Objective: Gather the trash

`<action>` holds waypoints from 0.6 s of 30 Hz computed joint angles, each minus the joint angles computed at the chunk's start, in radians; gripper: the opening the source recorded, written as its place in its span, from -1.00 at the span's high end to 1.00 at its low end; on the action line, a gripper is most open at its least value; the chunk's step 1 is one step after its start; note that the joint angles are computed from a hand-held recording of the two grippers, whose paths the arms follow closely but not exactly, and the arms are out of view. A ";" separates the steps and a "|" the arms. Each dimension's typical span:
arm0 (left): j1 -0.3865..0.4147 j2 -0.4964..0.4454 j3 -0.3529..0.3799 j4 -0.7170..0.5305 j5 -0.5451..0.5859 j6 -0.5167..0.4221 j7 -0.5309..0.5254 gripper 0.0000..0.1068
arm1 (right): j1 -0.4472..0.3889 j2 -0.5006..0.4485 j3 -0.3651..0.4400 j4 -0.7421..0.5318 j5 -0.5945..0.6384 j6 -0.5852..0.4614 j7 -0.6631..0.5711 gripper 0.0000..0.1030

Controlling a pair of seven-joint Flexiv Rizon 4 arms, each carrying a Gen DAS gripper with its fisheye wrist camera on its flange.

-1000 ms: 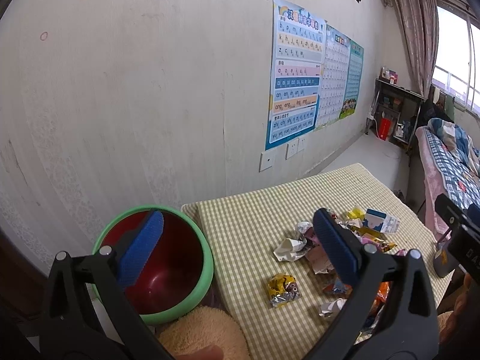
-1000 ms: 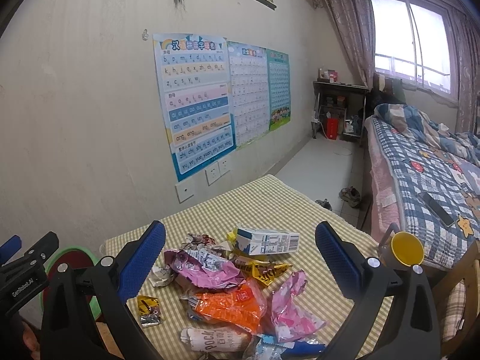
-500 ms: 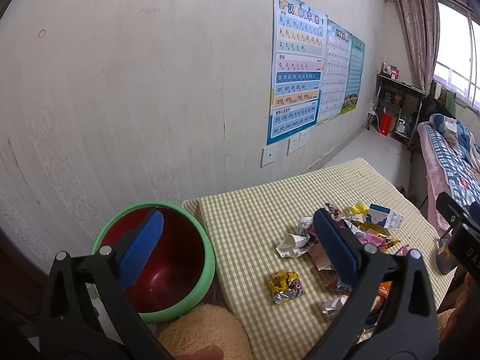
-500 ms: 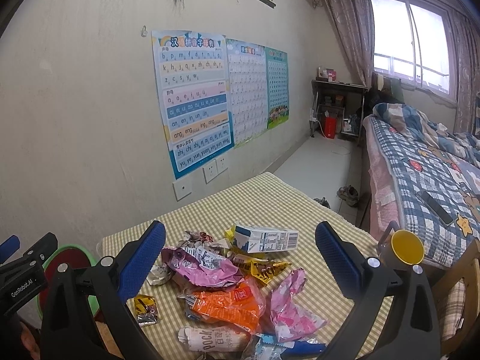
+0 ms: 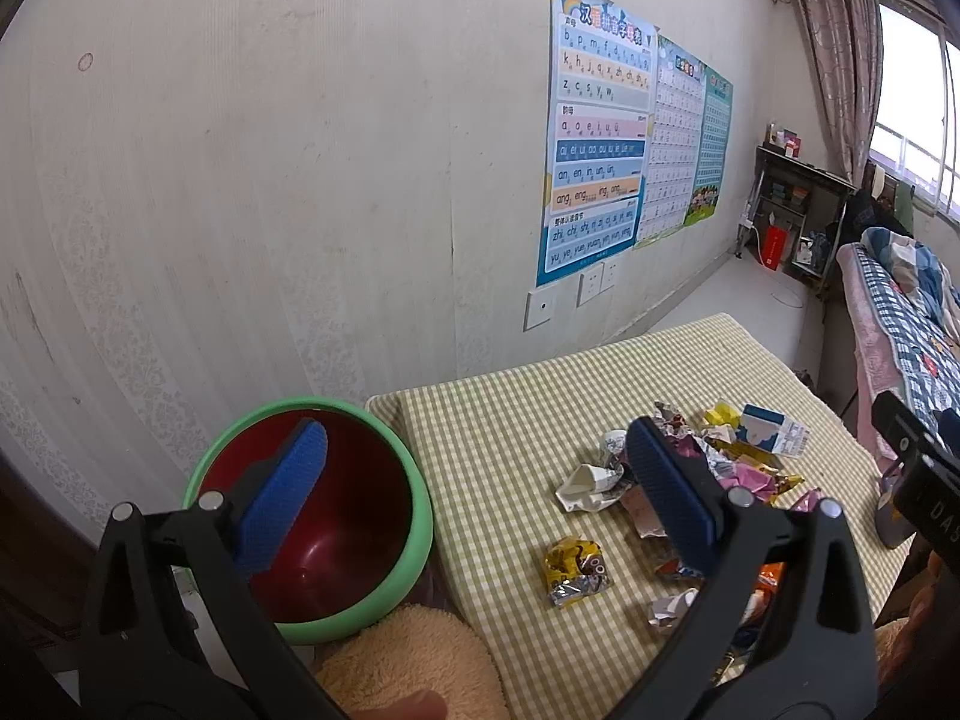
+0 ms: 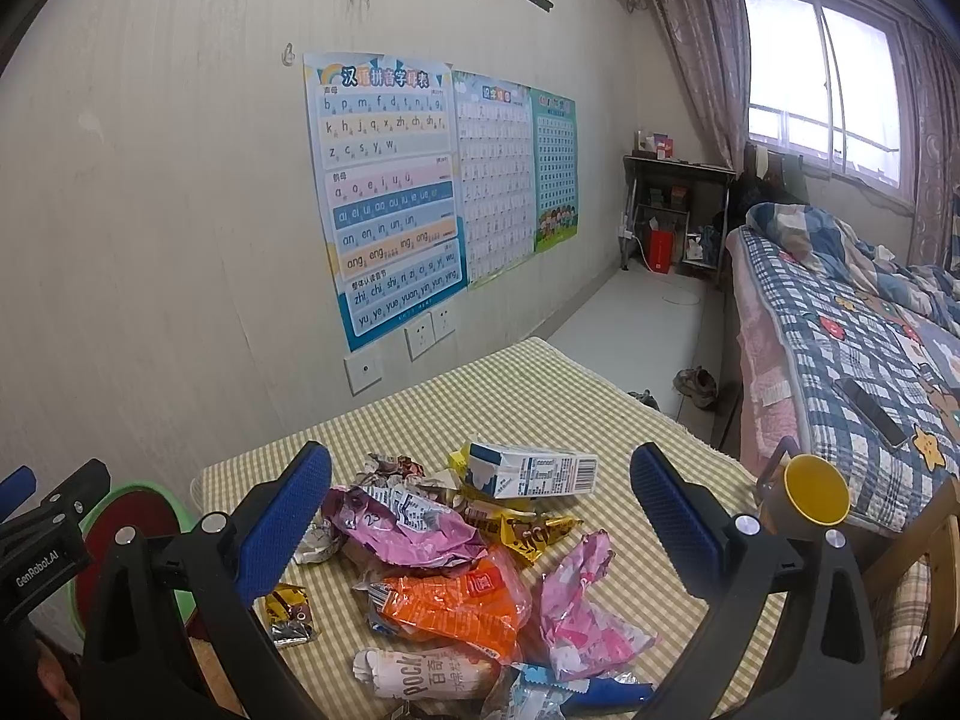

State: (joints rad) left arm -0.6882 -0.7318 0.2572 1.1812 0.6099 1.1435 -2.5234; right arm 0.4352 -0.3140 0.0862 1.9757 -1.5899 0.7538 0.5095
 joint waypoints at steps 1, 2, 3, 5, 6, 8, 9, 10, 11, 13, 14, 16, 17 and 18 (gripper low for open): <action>0.000 0.000 0.000 0.000 0.000 0.000 0.000 -0.83 | 0.000 0.000 0.000 0.000 0.000 0.000 0.000 -0.86; 0.000 0.000 0.000 0.000 0.001 0.000 -0.001 -0.83 | 0.000 0.000 0.000 0.001 0.000 -0.001 0.000 -0.86; 0.001 0.000 -0.001 0.000 0.000 0.000 0.000 -0.83 | 0.001 0.000 0.001 0.002 0.000 -0.002 0.001 -0.86; 0.001 0.000 -0.002 0.000 0.000 0.000 0.001 -0.83 | 0.000 0.000 0.001 0.002 0.000 0.000 0.000 -0.86; 0.001 0.000 -0.002 0.000 0.000 0.000 0.001 -0.83 | 0.000 0.000 0.001 0.002 0.001 0.000 -0.001 -0.86; 0.001 0.001 -0.001 0.003 0.001 0.001 0.000 -0.83 | -0.001 0.001 0.001 0.004 0.002 0.001 0.000 -0.87; 0.001 0.001 -0.001 0.003 0.002 0.001 -0.001 -0.83 | -0.001 0.000 0.001 0.004 0.003 0.002 0.000 -0.86; 0.001 0.001 -0.001 0.003 0.002 0.001 -0.001 -0.83 | -0.001 0.000 0.001 0.005 0.003 0.002 0.001 -0.86; 0.002 0.001 -0.002 0.003 0.001 0.001 0.000 -0.83 | -0.002 0.000 0.001 0.005 0.003 0.003 0.001 -0.86; 0.003 0.001 -0.002 0.003 0.000 0.001 0.001 -0.83 | -0.003 0.000 0.001 0.007 0.004 0.006 0.001 -0.86; 0.003 0.000 -0.002 0.003 0.000 0.001 0.001 -0.83 | -0.003 0.000 0.001 0.008 0.004 0.008 0.001 -0.86; 0.004 0.000 -0.002 0.005 0.000 0.002 0.002 -0.83 | -0.004 -0.003 0.000 0.005 0.008 0.010 -0.002 -0.86; 0.004 0.000 -0.002 0.005 0.001 0.002 0.003 -0.83 | -0.005 -0.003 0.000 0.006 0.008 0.012 -0.002 -0.86; 0.005 -0.002 -0.002 0.004 0.001 0.003 0.006 -0.83 | -0.007 -0.003 -0.001 0.006 0.009 0.015 -0.003 -0.86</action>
State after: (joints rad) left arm -0.6830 -0.7340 0.2549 1.1849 0.6108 1.1465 -2.5170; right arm 0.4287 -0.3168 0.0852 1.9818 -1.5814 0.7691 0.5068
